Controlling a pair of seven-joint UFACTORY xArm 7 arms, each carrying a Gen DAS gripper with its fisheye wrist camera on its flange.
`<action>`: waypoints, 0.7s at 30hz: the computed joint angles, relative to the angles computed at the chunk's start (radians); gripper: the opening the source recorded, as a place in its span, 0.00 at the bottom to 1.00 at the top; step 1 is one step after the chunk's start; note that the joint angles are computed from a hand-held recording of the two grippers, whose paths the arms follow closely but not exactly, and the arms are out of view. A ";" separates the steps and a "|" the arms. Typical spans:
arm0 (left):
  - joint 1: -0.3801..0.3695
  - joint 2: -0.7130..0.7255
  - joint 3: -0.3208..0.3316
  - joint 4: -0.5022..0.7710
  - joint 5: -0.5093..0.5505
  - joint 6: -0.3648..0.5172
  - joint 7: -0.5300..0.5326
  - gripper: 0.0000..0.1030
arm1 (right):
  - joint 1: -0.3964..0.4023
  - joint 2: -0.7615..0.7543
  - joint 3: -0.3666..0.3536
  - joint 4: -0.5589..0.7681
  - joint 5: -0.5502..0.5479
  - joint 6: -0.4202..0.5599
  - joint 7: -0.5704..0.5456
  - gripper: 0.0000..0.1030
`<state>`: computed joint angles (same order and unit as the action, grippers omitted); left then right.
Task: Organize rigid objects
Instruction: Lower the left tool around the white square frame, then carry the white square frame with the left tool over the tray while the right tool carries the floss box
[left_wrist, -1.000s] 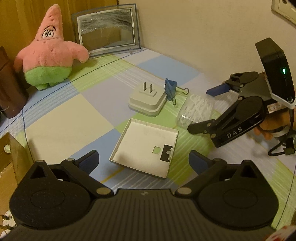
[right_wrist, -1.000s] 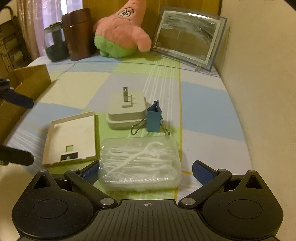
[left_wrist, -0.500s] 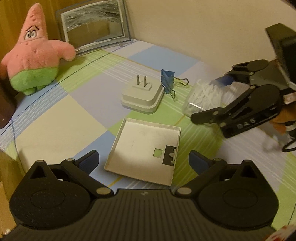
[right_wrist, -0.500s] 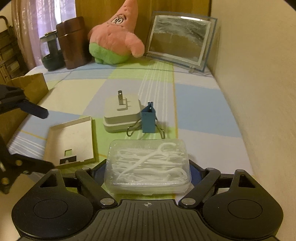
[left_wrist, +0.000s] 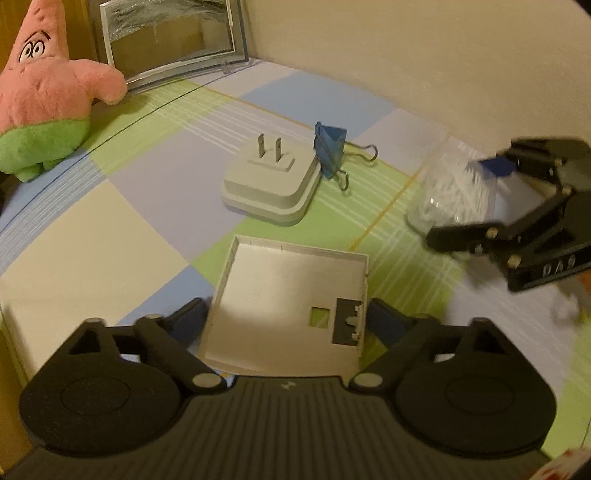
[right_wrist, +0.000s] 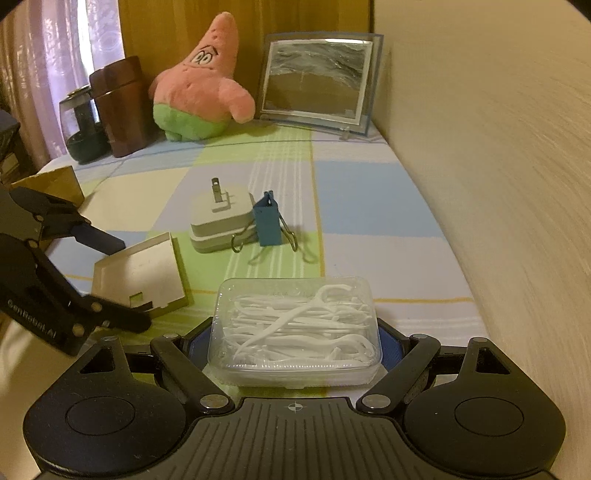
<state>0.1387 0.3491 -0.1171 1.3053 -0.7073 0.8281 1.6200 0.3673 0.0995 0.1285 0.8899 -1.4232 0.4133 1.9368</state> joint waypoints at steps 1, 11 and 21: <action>0.000 -0.006 -0.001 -0.009 -0.003 -0.007 0.004 0.86 | 0.001 -0.001 0.001 -0.002 0.003 0.004 0.003 0.80; -0.006 -0.099 0.016 -0.134 -0.057 -0.096 -0.001 0.85 | 0.029 -0.032 0.026 -0.011 0.137 0.094 -0.020 0.80; -0.003 -0.248 0.092 -0.249 -0.121 -0.058 -0.042 0.85 | 0.065 -0.106 0.080 -0.026 0.269 0.180 -0.047 0.80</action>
<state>0.1359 0.1013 -0.0250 1.0567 -0.8286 0.7700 1.5780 0.4326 -0.0066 0.2081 0.8637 -1.1546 0.5929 1.8896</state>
